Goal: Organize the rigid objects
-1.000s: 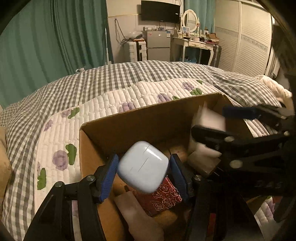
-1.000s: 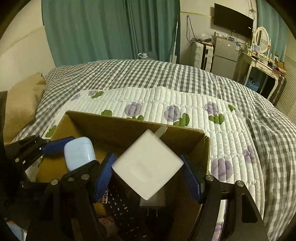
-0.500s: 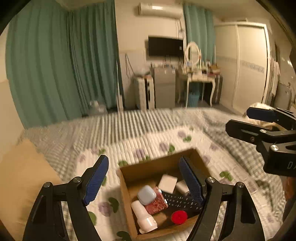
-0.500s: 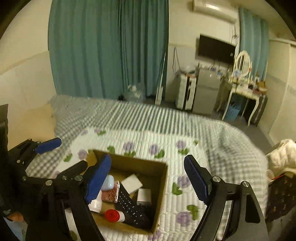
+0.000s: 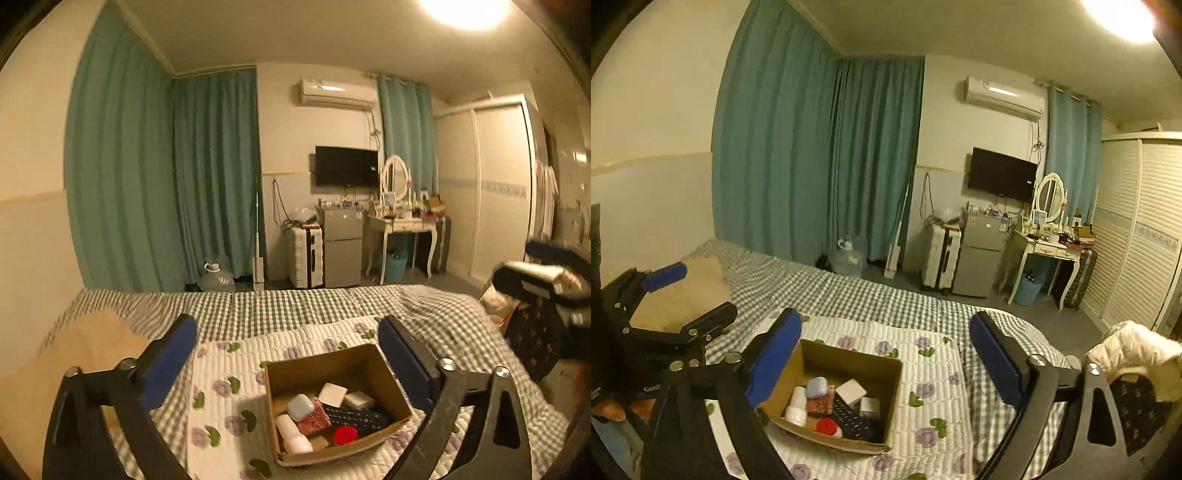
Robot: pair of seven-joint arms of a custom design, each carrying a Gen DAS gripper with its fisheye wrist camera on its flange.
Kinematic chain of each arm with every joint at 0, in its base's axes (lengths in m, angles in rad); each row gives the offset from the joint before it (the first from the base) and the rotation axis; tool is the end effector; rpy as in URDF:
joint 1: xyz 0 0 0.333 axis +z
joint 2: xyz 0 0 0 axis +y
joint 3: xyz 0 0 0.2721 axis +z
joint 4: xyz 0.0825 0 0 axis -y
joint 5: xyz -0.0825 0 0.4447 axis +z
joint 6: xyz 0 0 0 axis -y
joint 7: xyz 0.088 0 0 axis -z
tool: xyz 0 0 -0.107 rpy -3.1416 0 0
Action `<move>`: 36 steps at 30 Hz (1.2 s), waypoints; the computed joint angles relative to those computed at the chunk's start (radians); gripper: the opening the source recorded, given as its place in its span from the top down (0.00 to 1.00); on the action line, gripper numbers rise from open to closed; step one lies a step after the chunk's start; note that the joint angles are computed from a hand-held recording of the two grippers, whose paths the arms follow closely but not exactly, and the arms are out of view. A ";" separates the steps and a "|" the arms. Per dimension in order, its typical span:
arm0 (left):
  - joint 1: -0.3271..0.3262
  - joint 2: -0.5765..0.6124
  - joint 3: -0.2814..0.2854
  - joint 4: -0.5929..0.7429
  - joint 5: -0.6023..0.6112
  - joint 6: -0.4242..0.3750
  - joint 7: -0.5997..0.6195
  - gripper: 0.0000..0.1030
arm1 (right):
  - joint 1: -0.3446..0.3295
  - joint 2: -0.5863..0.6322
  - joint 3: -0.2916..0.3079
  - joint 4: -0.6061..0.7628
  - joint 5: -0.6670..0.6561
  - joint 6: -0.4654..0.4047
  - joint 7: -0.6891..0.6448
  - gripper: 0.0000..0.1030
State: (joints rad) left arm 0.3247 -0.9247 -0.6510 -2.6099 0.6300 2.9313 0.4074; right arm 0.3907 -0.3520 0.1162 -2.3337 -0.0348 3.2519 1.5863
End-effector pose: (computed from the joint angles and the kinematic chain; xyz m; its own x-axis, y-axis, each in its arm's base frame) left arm 0.4240 -0.1994 0.5335 0.1955 -0.9803 -0.0290 -0.2771 -0.0269 -0.9605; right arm 0.4792 0.2762 0.5656 0.4867 -0.8717 0.0570 -0.2342 -0.1931 -0.9528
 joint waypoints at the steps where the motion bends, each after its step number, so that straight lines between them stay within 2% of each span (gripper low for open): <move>1: 0.003 -0.023 -0.011 -0.022 -0.001 0.014 -0.026 0.00 | -0.002 -0.009 0.004 -0.036 0.009 0.041 0.012 0.00; 3: 0.008 -0.064 -0.047 -0.068 -0.008 0.025 -0.074 0.00 | 0.010 -0.008 -0.006 -0.093 0.022 0.112 0.032 0.00; 4: 0.011 -0.076 -0.067 -0.078 -0.011 0.013 -0.091 0.00 | 0.034 0.007 -0.030 -0.117 0.018 0.151 0.047 0.00; 6: 0.033 -0.109 -0.126 -0.105 -0.005 0.002 -0.151 0.00 | 0.032 0.043 -0.030 -0.146 0.020 0.222 0.069 0.00; 8: 0.044 -0.128 -0.167 -0.133 0.002 0.007 -0.204 0.00 | -0.043 0.099 0.060 -0.149 0.112 0.280 0.019 0.00; 9: 0.056 -0.136 -0.193 -0.145 0.004 0.011 -0.239 0.00 | -0.086 0.132 0.125 -0.145 0.211 0.309 -0.058 0.00; 10: 0.069 -0.147 -0.222 -0.156 0.009 0.016 -0.275 0.00 | -0.102 0.165 0.156 -0.138 0.268 0.337 -0.106 0.00; 11: 0.096 -0.156 -0.264 -0.164 0.014 0.029 -0.321 0.00 | -0.096 0.194 0.155 -0.129 0.291 0.354 -0.127 0.00; 14: 0.123 -0.151 -0.327 -0.183 0.035 0.051 -0.378 0.00 | -0.071 0.285 0.156 -0.104 0.372 0.392 -0.221 0.00; 17: 0.145 -0.151 -0.376 -0.190 0.047 0.070 -0.415 0.00 | -0.033 0.333 0.128 -0.090 0.389 0.397 -0.251 0.00; 22: 0.138 -0.149 -0.371 -0.200 0.043 0.083 -0.422 0.00 | 0.029 0.344 0.077 -0.089 0.403 0.428 -0.272 0.00; 25: 0.124 -0.161 -0.364 -0.210 0.039 0.079 -0.425 0.00 | 0.053 0.347 0.065 -0.087 0.437 0.432 -0.308 0.00; 36: 0.110 -0.142 -0.337 -0.219 0.038 0.073 -0.413 0.00 | 0.078 0.346 0.055 -0.086 0.466 0.437 -0.359 0.00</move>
State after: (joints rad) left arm 0.4345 -1.0669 -0.9880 -2.8292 0.6680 3.0043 -0.0058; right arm 0.4684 -0.0055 0.1712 -2.4202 0.4308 3.6887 1.2274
